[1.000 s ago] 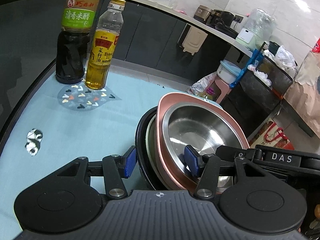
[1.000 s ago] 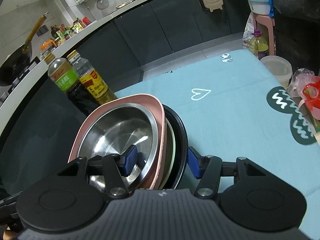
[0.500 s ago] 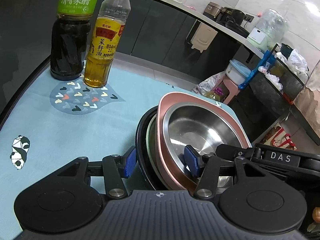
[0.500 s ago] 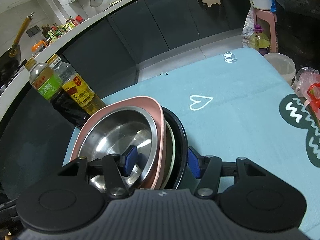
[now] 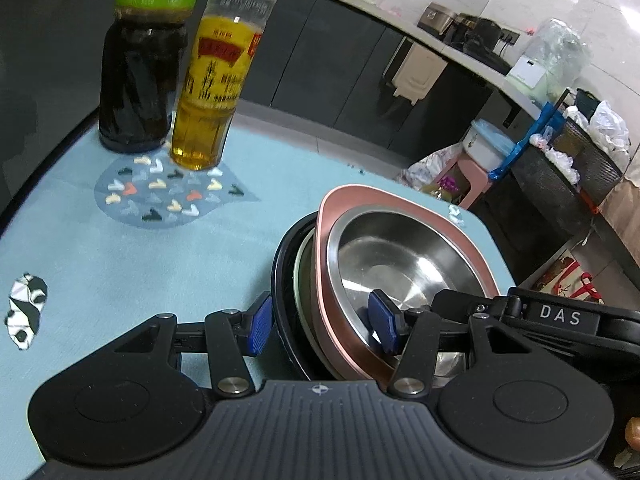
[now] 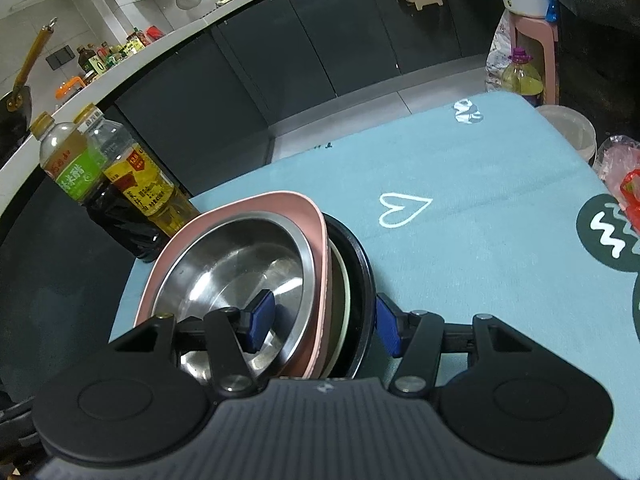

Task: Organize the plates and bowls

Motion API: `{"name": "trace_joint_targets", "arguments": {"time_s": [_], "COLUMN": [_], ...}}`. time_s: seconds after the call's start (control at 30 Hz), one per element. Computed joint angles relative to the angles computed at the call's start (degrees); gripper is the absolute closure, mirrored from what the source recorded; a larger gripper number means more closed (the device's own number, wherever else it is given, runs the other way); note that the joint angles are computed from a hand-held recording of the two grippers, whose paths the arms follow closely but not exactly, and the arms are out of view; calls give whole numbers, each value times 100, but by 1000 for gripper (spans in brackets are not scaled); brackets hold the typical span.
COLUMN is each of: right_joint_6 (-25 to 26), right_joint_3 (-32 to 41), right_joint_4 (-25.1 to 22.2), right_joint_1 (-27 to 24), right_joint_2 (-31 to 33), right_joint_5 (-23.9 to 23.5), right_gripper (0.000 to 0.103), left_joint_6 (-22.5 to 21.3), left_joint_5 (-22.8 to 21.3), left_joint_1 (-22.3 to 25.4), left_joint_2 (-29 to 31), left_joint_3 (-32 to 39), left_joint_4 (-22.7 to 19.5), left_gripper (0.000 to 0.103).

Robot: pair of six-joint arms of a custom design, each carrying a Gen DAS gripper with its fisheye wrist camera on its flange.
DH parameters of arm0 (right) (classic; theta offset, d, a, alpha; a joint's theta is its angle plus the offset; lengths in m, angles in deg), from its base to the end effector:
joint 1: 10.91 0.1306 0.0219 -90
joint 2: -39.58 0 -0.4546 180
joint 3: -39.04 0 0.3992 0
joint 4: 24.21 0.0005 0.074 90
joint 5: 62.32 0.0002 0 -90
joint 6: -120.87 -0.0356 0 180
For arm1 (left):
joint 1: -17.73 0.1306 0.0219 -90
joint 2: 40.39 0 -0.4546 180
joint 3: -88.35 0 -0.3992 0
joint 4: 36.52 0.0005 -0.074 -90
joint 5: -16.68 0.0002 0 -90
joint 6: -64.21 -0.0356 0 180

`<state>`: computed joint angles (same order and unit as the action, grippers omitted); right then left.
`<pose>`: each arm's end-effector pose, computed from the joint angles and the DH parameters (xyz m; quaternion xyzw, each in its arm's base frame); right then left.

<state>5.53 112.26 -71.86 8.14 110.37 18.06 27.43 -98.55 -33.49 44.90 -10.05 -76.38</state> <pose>0.3270 0.1187 0.4992 0.0187 0.9217 0.2152 0.3222 0.2994 -0.3492 0.4847 -0.1018 0.8951 -0.1812 0.3944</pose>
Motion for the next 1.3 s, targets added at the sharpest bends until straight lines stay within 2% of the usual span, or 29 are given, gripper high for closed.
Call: {"name": "trace_joint_targets", "arguments": {"time_s": [0.3,0.43,0.53,0.77,0.93,1.07,1.3], "right_joint_6": [-104,-173,-189,-260,-130,-69,-25], "right_joint_3": [-145,-125,-133,-218,-222,-237,-265], "right_joint_4": [244,174,144,182,126,42,-190], "right_joint_1": [-111,-139,-146,-233,-68,133,782], "right_joint_2": [-58,-58,-97,-333,-603,-840,-1294], "right_joint_5": [-203,-246,-184,-297,96,455,1238], "right_gripper": [51,51,51,50,50,50,50], "left_joint_6": [67,72,-71,118,131,36,-64], "left_joint_5": [44,55,-134,-493,-845,-1324,-2029], "left_joint_1": [20,39,11,-85,-306,-652,-1283], "left_joint_2": [-31,-38,-77,-276,-437,-503,-593], "left_joint_3": [-50,-56,-82,-97,-93,4,94], "left_joint_4": [84,91,126,15,-76,-310,-656], "left_gripper": [53,53,54,54,54,53,53]}}
